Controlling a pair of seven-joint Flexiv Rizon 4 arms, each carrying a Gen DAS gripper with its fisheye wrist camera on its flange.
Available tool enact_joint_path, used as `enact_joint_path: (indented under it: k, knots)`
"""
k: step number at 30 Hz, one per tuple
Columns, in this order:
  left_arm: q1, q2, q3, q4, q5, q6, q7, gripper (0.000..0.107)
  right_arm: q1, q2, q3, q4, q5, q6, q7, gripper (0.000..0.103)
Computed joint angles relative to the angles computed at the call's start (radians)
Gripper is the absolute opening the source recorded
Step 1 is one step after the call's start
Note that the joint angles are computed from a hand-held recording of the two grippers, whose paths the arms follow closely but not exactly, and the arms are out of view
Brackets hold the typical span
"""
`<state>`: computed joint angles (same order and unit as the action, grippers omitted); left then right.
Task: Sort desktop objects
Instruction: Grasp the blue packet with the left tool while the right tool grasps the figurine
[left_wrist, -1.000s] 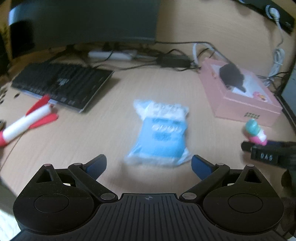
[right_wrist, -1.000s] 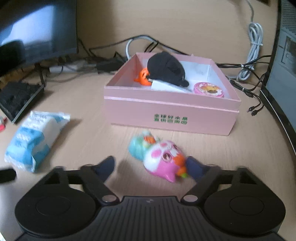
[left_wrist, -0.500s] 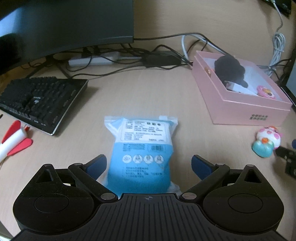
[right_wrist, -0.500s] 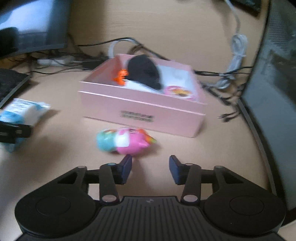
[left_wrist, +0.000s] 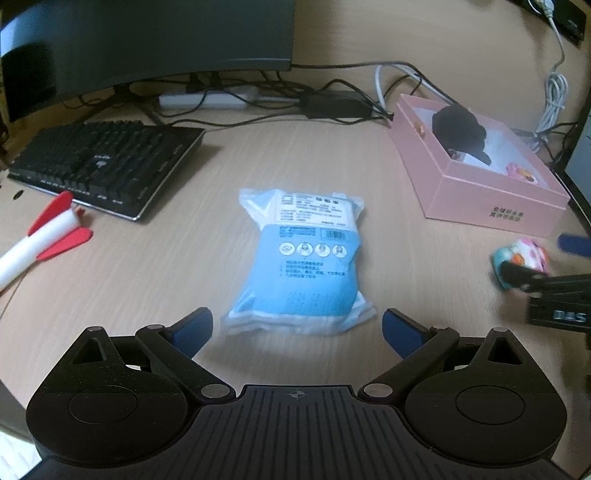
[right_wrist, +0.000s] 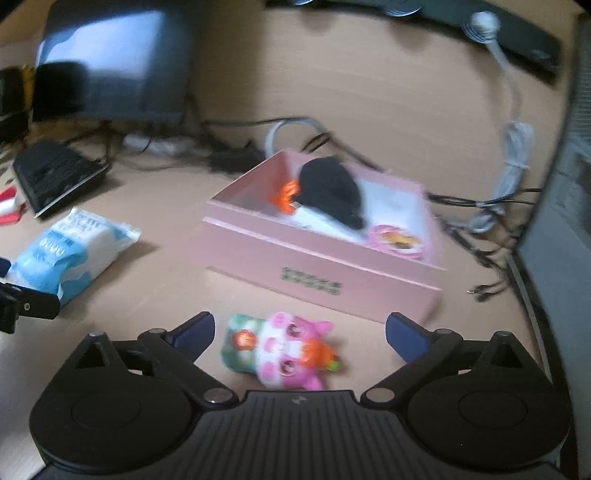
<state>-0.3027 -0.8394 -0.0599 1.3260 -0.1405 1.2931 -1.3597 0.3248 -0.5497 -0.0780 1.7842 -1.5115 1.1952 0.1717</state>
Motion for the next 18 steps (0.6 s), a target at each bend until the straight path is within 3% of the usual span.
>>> enact_joint_path:
  k: [2, 4, 6, 14, 16, 18]
  knots:
    - [0.004, 0.002, -0.007, 0.003, -0.002, 0.008, 0.004, 0.101, 0.003, -0.018, 0.013, -0.013, 0.074, -0.001, -0.027, 0.099]
    - [0.007, -0.001, -0.016, -0.005, -0.003, 0.013, 0.017, 0.101, 0.027, -0.023, -0.005, -0.016, 0.073, -0.020, 0.001, 0.090]
    - [0.001, -0.016, -0.014, -0.034, -0.001, 0.009, 0.027, 0.101, 0.039, -0.028, -0.006, -0.017, 0.102, -0.045, -0.019, 0.072]
    - [-0.057, -0.123, 0.057, -0.224, 0.033, -0.051, -0.012, 0.100, 0.036, 0.028, -0.012, 0.044, 0.085, -0.050, 0.031, 0.070]
    - [-0.065, -0.137, 0.068, -0.246, 0.048, -0.058, -0.022, 0.096, 0.028, 0.051, -0.002, 0.066, 0.080, -0.056, 0.032, 0.070]
    - [-0.067, -0.141, 0.071, -0.252, 0.060, -0.071, -0.025, 0.085, 0.015, 0.073, 0.009, 0.089, 0.066, -0.052, 0.041, 0.070]
